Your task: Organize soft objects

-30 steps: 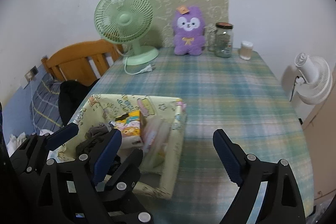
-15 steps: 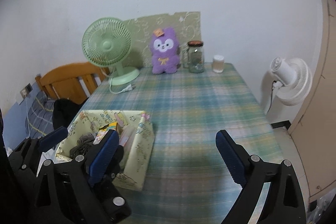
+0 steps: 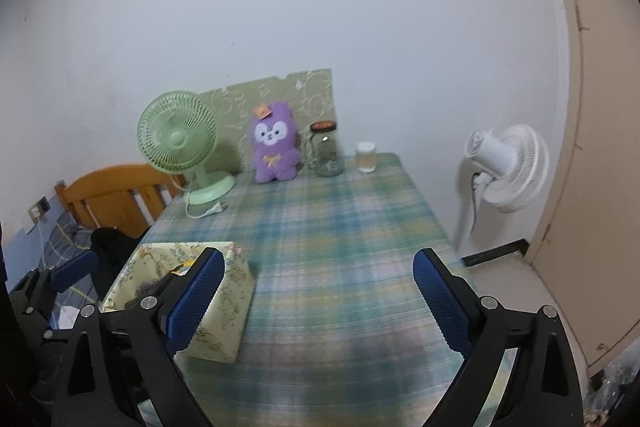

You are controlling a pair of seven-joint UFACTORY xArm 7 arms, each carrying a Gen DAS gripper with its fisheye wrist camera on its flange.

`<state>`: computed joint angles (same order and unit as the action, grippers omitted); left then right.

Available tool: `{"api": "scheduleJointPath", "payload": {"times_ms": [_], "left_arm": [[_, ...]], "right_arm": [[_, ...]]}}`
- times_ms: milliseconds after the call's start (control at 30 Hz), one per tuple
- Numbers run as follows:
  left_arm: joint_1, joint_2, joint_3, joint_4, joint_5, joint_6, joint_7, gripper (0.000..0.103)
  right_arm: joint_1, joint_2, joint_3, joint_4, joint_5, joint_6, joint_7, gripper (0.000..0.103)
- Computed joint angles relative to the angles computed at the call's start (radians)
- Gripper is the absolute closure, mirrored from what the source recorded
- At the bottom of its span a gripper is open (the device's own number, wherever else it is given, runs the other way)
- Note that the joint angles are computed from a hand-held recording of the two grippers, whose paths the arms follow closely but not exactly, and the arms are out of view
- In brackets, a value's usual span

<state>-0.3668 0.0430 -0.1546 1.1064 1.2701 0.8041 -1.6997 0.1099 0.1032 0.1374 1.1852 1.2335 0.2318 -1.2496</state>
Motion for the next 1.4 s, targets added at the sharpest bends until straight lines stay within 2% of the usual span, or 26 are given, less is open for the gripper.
{"api": "scheduleJointPath", "payload": {"times_ms": [300,567,1233,1400], "left_arm": [[-0.021,-0.054,-0.034,-0.022,0.045,0.078,-0.054,0.000],[-0.024,-0.079,-0.060,-0.038,0.069,0.113,-0.074,0.000],[0.002,-0.121,-0.076,-0.087,0.089,0.110,-0.158,0.000],[0.006,-0.125,-0.075,-0.093,0.095,0.100,-0.172,0.000]], "right_arm": [[-0.004,-0.062,-0.032,-0.029,0.152,-0.002,-0.143,0.004],[0.015,-0.108,-0.064,-0.056,0.277,0.007,-0.269,0.002],[0.044,-0.114,-0.064,-0.063,0.264,-0.013,-0.275,0.002],[0.050,-0.113,-0.061,-0.066,0.231,-0.030,-0.242,0.002]]}}
